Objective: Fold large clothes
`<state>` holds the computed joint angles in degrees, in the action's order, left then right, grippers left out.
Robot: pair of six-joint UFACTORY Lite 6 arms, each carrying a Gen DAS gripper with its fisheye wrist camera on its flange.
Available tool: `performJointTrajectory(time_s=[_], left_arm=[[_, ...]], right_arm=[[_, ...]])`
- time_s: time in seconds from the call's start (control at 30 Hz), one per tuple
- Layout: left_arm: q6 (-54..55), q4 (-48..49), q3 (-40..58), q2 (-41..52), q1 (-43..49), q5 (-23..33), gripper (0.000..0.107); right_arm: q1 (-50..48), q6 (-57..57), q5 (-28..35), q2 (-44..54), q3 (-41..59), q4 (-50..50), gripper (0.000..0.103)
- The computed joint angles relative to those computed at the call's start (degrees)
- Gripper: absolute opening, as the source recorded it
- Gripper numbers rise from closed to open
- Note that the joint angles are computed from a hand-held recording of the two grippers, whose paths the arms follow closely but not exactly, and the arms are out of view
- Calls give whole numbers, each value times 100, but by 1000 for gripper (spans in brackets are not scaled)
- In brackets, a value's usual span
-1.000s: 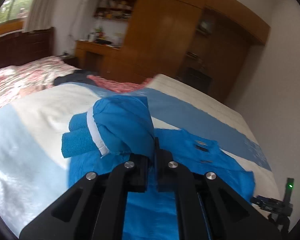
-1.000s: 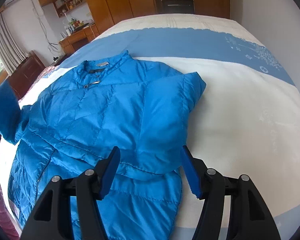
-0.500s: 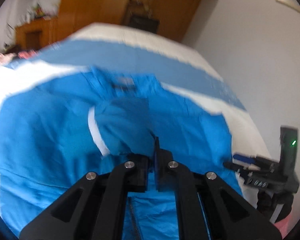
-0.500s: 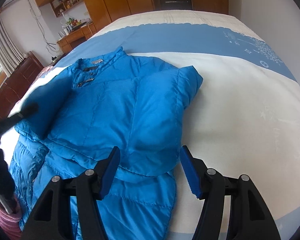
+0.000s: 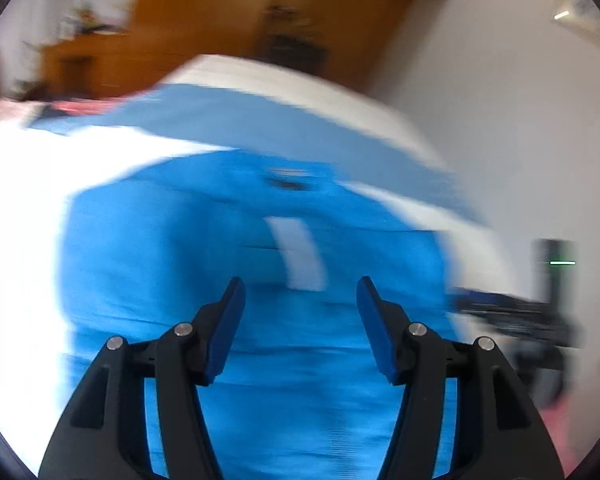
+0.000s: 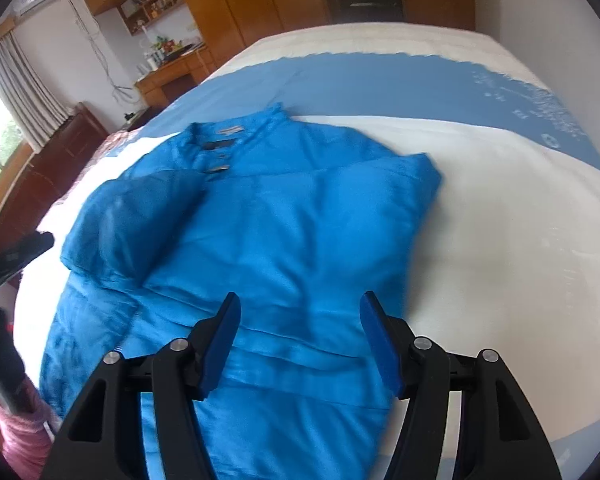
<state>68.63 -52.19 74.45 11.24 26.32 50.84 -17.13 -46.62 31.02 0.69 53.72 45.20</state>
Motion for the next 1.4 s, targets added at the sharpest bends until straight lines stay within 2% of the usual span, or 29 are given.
performJointTrajectory(time_s=[0.03, 0.13, 0.17, 0.33, 0.57, 0.6, 0.63, 0.77, 0.83, 0.9, 1.03, 1.1, 1.17, 1.23, 1.33, 1.4], left_arm=[[-285, 317, 220, 227, -124, -564, 57], [-1065, 1314, 824, 1010, -420, -1702, 56], [-1337, 1570, 1007, 1230, -460, -1859, 56], [-1585, 1684, 2359, 2677, -380, -1228, 57], [-945, 1140, 2134, 2613, -178, -1103, 57], [-888, 1082, 2028, 2499, -142, -1067, 57], [-829, 1002, 2002, 2438, -76, -990, 56], [-538, 641, 1926, 2242, 232, -621, 56], [-363, 374, 1918, 2144, 376, -265, 56], [-206, 207, 1816, 1983, 429, -92, 56], [-65, 202, 1530, 1861, 265, -266, 56], [-231, 431, 1604, 2052, 97, -439, 55], [-193, 599, 1520, 2161, -101, -856, 55], [-72, 537, 1411, 2142, -133, -995, 55], [-199, 502, 1489, 2119, -8, -790, 55], [-269, 477, 1480, 2023, 77, -694, 55]], right_arm=[[119, 187, 102, 72, 154, -78, 62], [573, 671, 443, 434, 760, -181, 62], [728, 841, 520, 593, 979, -239, 63], [1487, 1850, 581, 1514, 2020, -663, 63], [2041, 2606, 608, 2510, 2996, -933, 61], [2044, 2570, 640, 2593, 3071, -876, 56], [2037, 2371, 728, 2697, 3148, -686, 38], [2002, 2187, 634, 2493, 2972, -653, 20], [1841, 2020, 699, 2244, 2790, -505, 18], [1566, 1767, 745, 1862, 2475, -295, 18], [1250, 1814, 674, 1618, 2140, -441, 18], [1200, 1889, 624, 1826, 2115, -532, 21], [1184, 1773, 584, 1916, 2020, -441, 26], [1206, 1705, 453, 1707, 1813, -464, 30], [1453, 2348, -37, 1027, 1435, -1299, 35], [1737, 2885, -344, 514, 1222, -2002, 43]])
